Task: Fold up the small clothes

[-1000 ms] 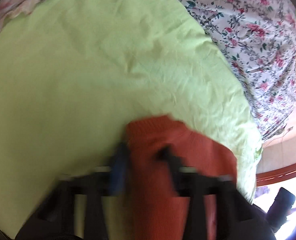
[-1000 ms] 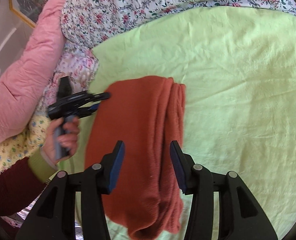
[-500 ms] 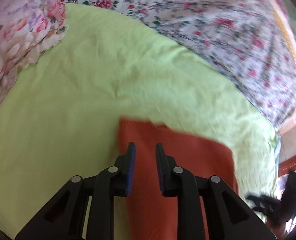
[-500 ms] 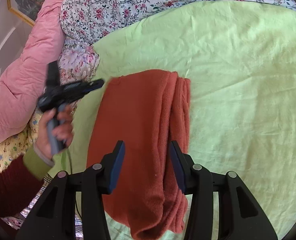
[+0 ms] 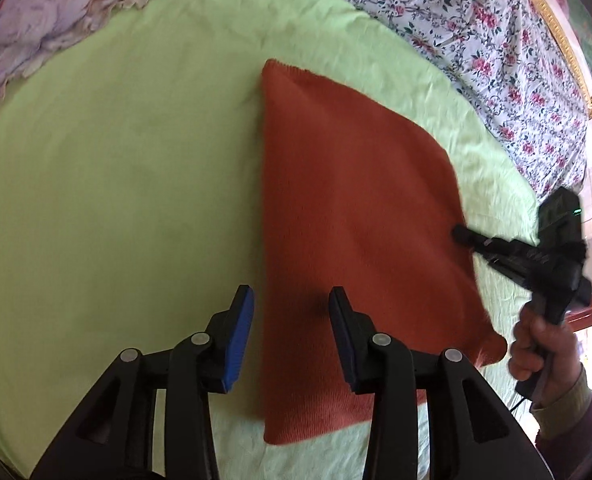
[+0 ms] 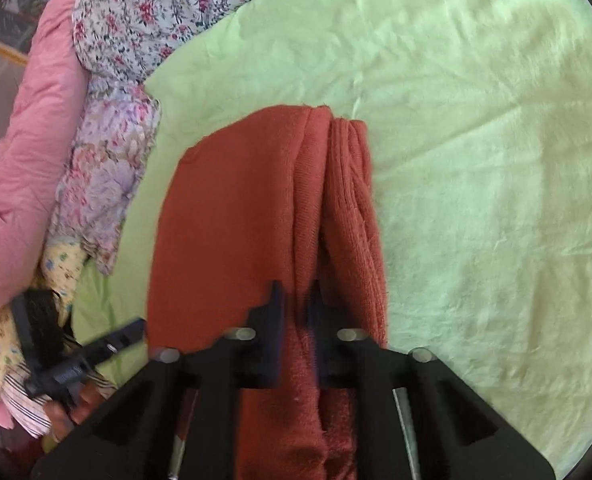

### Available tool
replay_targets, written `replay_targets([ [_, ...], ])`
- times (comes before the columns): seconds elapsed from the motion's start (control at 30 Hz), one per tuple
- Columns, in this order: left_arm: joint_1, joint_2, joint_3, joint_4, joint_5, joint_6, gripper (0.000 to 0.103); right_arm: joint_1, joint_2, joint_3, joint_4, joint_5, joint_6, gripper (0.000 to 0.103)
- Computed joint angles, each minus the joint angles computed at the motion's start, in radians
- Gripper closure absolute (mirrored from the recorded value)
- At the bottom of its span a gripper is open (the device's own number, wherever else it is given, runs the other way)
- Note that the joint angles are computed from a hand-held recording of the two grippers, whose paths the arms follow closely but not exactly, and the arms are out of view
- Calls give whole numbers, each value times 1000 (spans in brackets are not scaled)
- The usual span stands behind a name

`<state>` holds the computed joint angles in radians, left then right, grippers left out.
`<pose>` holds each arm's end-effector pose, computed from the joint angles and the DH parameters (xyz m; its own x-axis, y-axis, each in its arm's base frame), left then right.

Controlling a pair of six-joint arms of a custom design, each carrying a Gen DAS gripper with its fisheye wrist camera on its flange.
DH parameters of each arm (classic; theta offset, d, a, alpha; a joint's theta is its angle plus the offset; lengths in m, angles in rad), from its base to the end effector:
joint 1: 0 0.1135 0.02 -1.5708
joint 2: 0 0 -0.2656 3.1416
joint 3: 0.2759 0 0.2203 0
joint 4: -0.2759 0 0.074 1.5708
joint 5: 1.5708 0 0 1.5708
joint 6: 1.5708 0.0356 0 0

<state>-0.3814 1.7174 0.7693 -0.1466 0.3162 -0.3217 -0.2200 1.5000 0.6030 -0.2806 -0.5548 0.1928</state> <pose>0.2563 -0.1147 0.1432 -0.9363 0.0517 -0.3474 0.2003 0.8911 -0.4071 0.2191 -0.0298 0.1539 -0.8869 0.3652 -0.2828 0.1615 0.8188 0.5510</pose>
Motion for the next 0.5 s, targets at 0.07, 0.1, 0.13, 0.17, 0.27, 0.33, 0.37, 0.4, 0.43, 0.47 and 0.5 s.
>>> replay_targets([
  [0.07, -13, -16, -12, 11, 0, -17, 63, -22, -105, 5, -34, -55, 29, 93],
  [0.1, -20, -19, -13, 9, -3, -19, 62, -37, -157, 11, -56, -90, 41, 93],
  [0.13, -27, -18, -9, 6, -7, -20, 62, -47, -220, 28, -104, -96, 36, 93],
  [0.17, -37, -17, -11, 7, -12, -22, 62, -51, -251, 37, -138, -76, 13, 93],
  [0.27, -64, -2, -11, 6, -20, -19, 62, -89, -192, 15, -149, -23, -74, 93],
  [0.33, -87, 17, -5, 10, -47, -18, 62, -107, -109, -25, -89, 5, -104, 93],
  [0.37, -93, 29, -2, 13, -53, -20, 60, -104, -57, -50, -38, 32, -121, 93],
  [0.4, -89, 37, -9, 22, -50, -17, 60, -101, -26, -63, 0, 42, -124, 93],
  [0.43, -89, 52, -14, 31, -47, -22, 60, -105, -1, -83, 41, 42, -124, 93],
  [0.47, -91, 61, -13, 30, -48, -27, 59, -103, 16, -95, 77, 47, -119, 93],
  [0.5, -93, 65, -17, 34, -47, -34, 59, -95, 20, -104, 102, 61, -118, 93],
])
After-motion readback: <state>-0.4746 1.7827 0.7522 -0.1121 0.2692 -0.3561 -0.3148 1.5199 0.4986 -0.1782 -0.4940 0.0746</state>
